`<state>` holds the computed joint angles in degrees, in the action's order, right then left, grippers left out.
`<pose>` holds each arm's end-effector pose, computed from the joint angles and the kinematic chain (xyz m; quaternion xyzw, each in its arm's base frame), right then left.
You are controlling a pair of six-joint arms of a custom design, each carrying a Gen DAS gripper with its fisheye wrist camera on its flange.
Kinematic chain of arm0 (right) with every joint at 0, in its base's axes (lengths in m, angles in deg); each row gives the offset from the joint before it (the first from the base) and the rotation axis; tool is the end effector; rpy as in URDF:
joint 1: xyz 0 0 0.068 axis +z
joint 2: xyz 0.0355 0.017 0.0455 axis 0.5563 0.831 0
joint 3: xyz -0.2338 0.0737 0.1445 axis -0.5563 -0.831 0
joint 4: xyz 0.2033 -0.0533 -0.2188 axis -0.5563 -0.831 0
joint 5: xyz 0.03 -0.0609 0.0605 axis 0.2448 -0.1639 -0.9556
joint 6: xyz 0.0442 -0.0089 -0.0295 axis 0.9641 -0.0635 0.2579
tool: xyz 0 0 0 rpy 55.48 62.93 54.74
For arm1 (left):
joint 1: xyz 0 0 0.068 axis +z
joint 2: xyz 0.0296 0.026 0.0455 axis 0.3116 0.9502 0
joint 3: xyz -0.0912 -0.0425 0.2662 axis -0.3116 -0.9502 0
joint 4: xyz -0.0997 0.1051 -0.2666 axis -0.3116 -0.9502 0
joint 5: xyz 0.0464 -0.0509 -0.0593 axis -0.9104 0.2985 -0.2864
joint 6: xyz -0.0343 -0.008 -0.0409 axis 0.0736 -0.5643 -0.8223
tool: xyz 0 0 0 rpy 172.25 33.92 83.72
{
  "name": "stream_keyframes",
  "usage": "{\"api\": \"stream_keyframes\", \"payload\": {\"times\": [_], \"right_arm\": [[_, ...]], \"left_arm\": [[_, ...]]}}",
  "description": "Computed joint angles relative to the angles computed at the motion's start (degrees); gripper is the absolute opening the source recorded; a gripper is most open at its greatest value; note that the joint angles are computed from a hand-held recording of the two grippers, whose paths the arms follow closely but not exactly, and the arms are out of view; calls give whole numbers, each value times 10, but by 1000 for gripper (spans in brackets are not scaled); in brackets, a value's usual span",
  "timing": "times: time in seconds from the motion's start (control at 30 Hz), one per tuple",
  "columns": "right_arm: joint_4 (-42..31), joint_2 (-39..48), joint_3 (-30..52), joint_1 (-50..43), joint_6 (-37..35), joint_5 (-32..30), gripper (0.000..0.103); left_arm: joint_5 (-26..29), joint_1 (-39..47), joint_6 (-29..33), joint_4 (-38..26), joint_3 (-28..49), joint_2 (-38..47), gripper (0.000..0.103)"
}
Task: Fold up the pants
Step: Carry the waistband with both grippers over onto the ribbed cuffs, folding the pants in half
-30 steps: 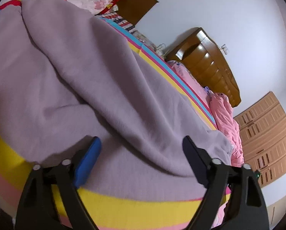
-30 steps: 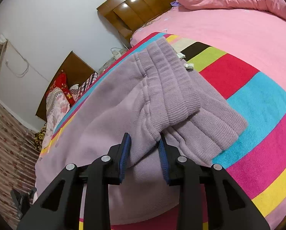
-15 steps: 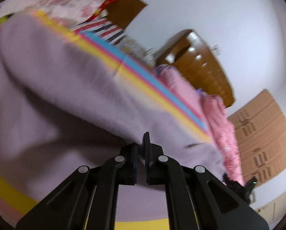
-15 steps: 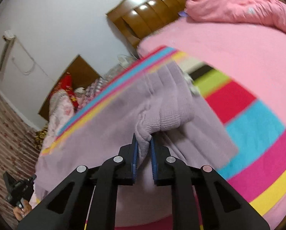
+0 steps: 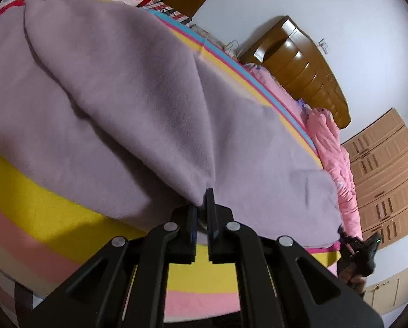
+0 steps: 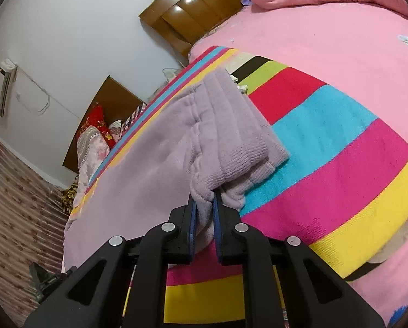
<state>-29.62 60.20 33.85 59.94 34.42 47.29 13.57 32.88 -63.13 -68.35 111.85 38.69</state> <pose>0.1785 0.0750 0.0377 0.3664 0.8144 0.2061 0.3999 0.3774 0.0734 0.0754 0.0169 0.9121 -0.3304 0.2422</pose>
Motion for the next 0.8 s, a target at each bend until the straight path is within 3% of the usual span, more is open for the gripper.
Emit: {"api": "stream_keyframes", "payload": {"times": [0.13,0.27,0.37,0.57,0.63,0.7,0.8], "right_arm": [[-78,-78,1,11,-15,20,11],[-45,-56,-9,17,-2,20,11],[32,12,-9,14,12,9,11],[6,-5,-5,20,14,14,11],[-12,-14,0,25,13,21,12],[0,-11,-2,26,11,19,19],[2,-15,-3,25,10,14,22]], "left_arm": [[11,1,0,4,0,-26,5],[9,6,12,3,-12,-45,5],[-5,4,12,-3,-4,-13,5],[-21,4,22,14,-16,-10,8],[-21,5,23,19,-25,-21,15],[-21,4,19,26,-29,-22,28],[-22,2,15,43,-35,-20,29]]}}
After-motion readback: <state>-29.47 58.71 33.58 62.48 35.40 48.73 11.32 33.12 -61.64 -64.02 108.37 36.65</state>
